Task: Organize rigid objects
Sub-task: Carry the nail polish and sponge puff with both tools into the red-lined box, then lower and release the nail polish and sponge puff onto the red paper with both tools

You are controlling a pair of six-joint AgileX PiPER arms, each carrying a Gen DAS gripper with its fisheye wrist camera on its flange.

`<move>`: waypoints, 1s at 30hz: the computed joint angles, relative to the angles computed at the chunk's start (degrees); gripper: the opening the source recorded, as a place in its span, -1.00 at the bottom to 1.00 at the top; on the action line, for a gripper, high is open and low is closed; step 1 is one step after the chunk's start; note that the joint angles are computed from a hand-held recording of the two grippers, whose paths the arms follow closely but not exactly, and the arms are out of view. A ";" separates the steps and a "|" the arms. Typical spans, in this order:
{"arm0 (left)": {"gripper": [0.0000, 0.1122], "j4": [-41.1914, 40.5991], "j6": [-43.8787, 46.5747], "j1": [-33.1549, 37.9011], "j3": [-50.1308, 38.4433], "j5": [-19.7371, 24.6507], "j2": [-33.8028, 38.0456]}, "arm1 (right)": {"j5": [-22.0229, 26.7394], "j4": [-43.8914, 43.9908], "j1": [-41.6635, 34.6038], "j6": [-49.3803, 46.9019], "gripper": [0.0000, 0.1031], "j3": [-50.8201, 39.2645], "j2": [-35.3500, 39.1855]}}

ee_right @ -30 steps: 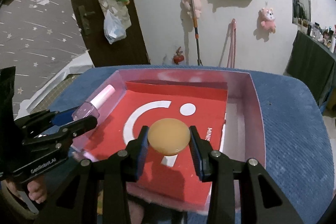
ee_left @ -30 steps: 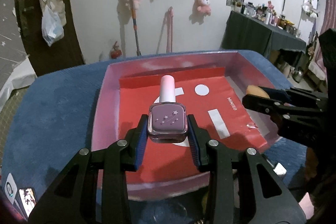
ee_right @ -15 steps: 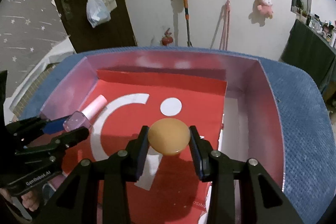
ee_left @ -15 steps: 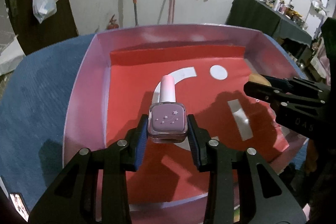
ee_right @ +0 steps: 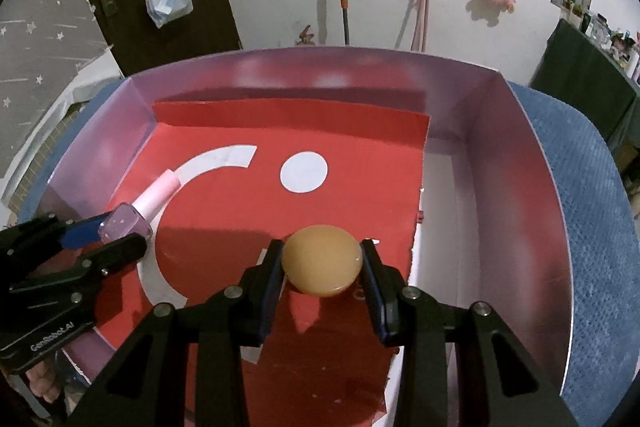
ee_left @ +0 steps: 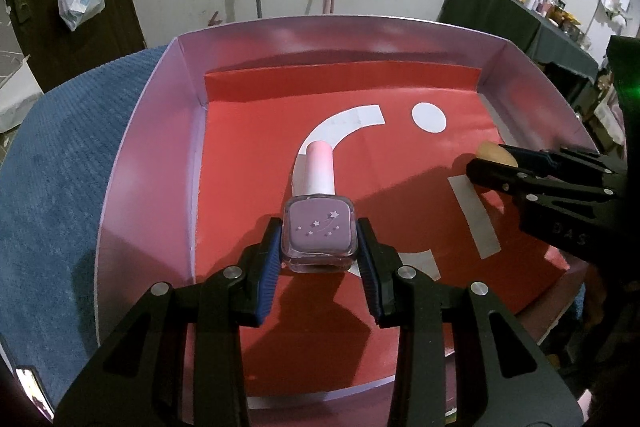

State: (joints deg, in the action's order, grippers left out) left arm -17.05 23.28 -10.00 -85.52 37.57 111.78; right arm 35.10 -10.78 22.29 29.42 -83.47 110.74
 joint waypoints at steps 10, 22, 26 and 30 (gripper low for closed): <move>-0.40 0.88 -0.46 0.03 -0.88 1.00 0.94 | 1.75 -0.23 0.27 -0.04 -0.22 -2.09 1.29; -0.39 0.63 -0.58 0.24 -1.29 1.49 1.21 | 1.31 0.65 -0.14 -0.58 -0.22 -2.14 1.35; -0.39 0.78 -0.68 0.14 -1.30 1.45 1.23 | 1.35 1.45 -0.48 -1.73 -0.15 -2.13 1.13; -0.39 0.35 -0.20 0.18 -1.02 1.08 1.09 | 1.33 1.46 -0.52 -1.51 0.03 -2.09 0.96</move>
